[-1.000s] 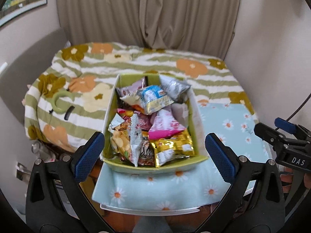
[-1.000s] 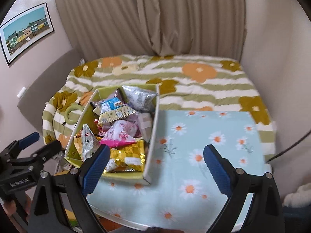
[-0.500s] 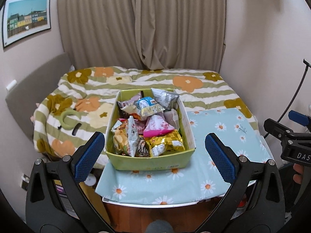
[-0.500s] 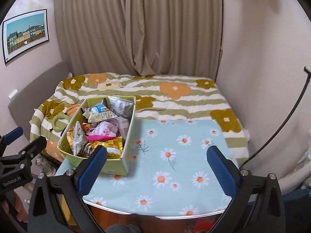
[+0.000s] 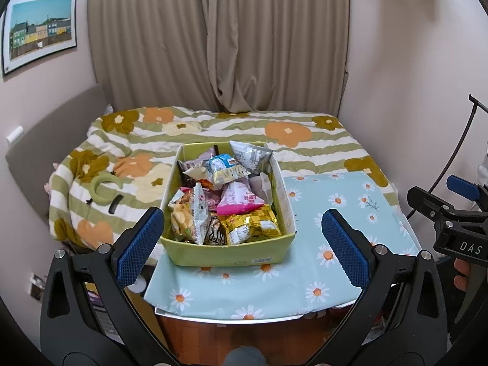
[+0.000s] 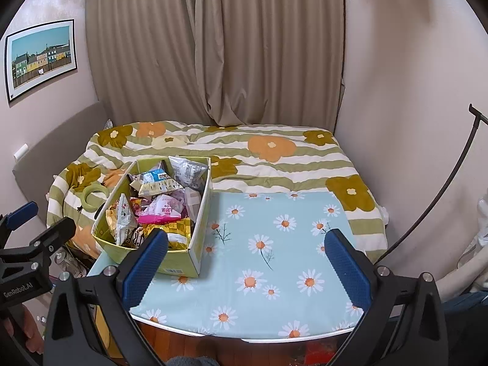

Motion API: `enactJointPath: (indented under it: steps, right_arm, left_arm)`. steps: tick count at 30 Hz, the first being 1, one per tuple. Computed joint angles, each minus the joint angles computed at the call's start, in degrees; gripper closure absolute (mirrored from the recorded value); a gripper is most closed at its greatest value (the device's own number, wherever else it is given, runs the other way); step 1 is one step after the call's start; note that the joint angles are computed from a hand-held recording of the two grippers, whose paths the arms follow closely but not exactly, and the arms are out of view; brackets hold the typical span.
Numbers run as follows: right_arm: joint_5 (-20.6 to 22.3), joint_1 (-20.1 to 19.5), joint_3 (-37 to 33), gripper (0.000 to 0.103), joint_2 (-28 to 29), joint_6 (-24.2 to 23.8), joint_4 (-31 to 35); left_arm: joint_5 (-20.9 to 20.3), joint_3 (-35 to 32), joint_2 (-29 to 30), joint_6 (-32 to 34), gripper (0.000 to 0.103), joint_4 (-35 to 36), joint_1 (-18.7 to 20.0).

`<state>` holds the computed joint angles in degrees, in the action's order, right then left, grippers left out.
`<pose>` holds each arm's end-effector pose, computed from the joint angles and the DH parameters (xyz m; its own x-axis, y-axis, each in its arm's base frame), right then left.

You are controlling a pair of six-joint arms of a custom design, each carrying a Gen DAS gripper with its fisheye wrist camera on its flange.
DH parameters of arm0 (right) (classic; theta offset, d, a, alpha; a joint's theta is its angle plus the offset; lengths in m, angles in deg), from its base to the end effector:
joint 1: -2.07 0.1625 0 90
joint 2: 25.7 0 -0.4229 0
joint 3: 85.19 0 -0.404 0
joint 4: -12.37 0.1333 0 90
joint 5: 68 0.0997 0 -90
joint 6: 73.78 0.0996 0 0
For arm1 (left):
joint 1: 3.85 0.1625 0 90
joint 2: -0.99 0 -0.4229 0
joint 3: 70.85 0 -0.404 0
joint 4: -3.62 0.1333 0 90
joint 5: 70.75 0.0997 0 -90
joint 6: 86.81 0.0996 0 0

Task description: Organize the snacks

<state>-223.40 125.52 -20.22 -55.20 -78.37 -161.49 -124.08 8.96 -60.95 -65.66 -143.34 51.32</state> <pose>0.4735 -0.6392 0.1833 -0.6904 0.2923 0.6617 -0.4226 0.5793 -0.6970 -0.2479 -0.6939 0.4126 -0.6547 0.3688 -0.6598 0.7286 0.5404 -0.4208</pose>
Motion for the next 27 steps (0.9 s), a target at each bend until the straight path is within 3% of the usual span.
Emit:
enactJointPath:
  steps: [27]
  right_arm:
    - [-0.5,-0.2,-0.9,0.001,0.0,0.1,0.2]
  left_arm:
    - [-0.3,-0.4,0.3,-0.4,0.001,0.4,-0.1]
